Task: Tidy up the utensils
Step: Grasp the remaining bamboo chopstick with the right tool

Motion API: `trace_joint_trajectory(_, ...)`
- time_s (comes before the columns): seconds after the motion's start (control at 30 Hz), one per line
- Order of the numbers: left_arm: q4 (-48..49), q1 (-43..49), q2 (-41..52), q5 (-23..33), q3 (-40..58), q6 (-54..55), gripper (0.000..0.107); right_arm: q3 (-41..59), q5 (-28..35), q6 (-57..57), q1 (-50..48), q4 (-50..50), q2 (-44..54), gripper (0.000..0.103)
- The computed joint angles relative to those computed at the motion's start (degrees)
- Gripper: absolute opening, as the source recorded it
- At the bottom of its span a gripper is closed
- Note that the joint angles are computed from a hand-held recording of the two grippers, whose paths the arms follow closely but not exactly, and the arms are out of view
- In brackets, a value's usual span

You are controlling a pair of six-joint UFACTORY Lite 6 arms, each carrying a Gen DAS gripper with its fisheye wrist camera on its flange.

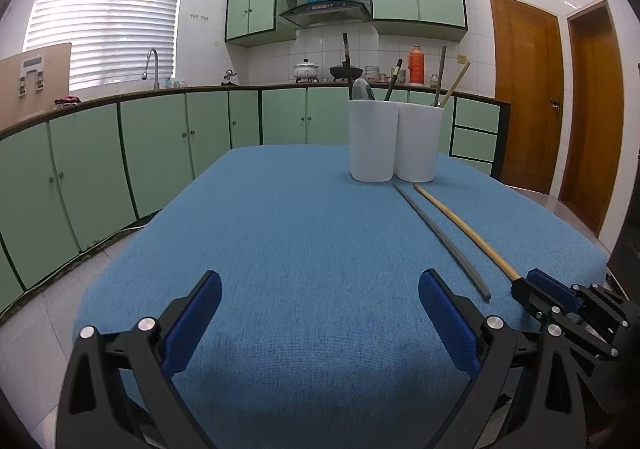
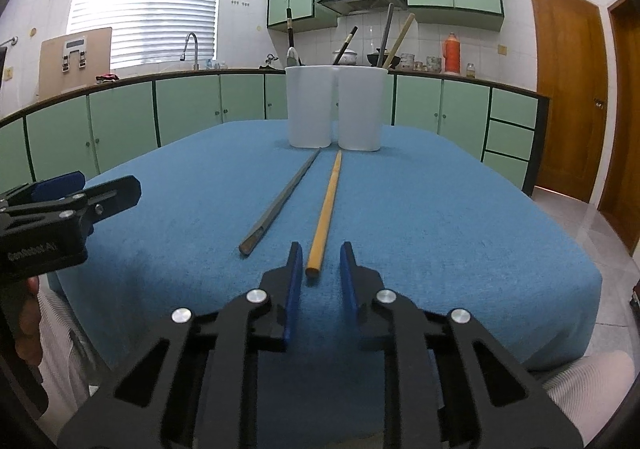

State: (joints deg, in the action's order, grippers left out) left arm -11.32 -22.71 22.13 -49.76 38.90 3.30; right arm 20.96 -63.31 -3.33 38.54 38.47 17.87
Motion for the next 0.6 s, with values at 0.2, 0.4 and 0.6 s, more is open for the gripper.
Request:
trace_joint_trajectory(0.2, 0.0, 0.0, 0.0, -0.2, -0.1, 0.0, 0.097, 0.3, -1.5, 0.8, -0.1, -0.1, 1.5, 0.008)
trace_joint_trajectory(0.4, -0.1, -0.4, -0.2, 0.1, -0.1, 0.0, 0.097, -0.1, -2.1, 1.5, -1.1, -0.6, 1.4, 0.006)
trace_joint_trajectory(0.6, -0.8, -2.5, 0.0, 0.5, 0.5, 0.2, 0.097, -1.8, -2.8, 2.9, -3.4, -0.9, -0.2, 0.006)
